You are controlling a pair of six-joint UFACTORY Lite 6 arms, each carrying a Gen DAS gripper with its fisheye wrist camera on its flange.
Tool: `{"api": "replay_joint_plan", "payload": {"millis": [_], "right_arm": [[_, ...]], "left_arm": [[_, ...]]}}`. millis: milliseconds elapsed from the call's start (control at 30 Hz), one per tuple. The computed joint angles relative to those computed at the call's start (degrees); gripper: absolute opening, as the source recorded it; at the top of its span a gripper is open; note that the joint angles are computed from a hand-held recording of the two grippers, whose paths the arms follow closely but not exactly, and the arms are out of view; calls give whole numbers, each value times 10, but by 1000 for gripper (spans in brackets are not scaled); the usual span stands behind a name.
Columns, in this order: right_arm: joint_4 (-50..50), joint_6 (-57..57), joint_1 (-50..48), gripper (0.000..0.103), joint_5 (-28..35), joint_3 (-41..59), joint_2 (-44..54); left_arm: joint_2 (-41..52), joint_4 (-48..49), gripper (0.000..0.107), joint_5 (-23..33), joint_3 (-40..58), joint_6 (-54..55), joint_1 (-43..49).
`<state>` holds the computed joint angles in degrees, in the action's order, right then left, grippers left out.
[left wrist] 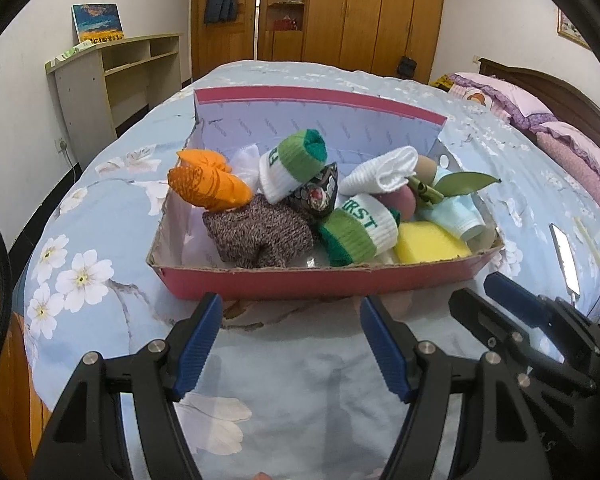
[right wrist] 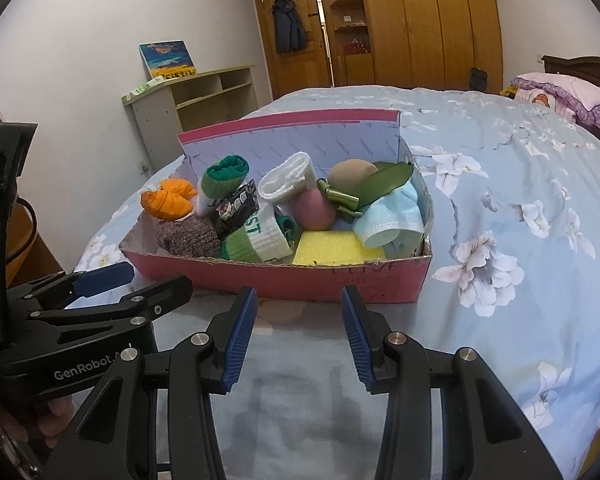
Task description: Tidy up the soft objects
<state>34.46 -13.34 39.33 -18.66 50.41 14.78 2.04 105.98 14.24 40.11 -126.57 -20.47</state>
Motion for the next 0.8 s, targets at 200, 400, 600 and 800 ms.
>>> {"api": "replay_joint_plan", "payload": {"millis": [200, 400, 600, 800], "right_arm": [[5, -2, 1, 45, 2, 3, 3], [3, 0, 1, 45, 3, 3, 3], [3, 0, 1, 45, 4, 3, 3], [4, 0, 1, 45, 4, 3, 3]], "left_arm": [[4, -1, 75, 0, 0, 1, -1], [7, -7, 75, 2, 1, 7, -4], [10, -10, 75, 2, 2, 9, -3], [10, -11, 75, 3, 2, 10, -3]]}}
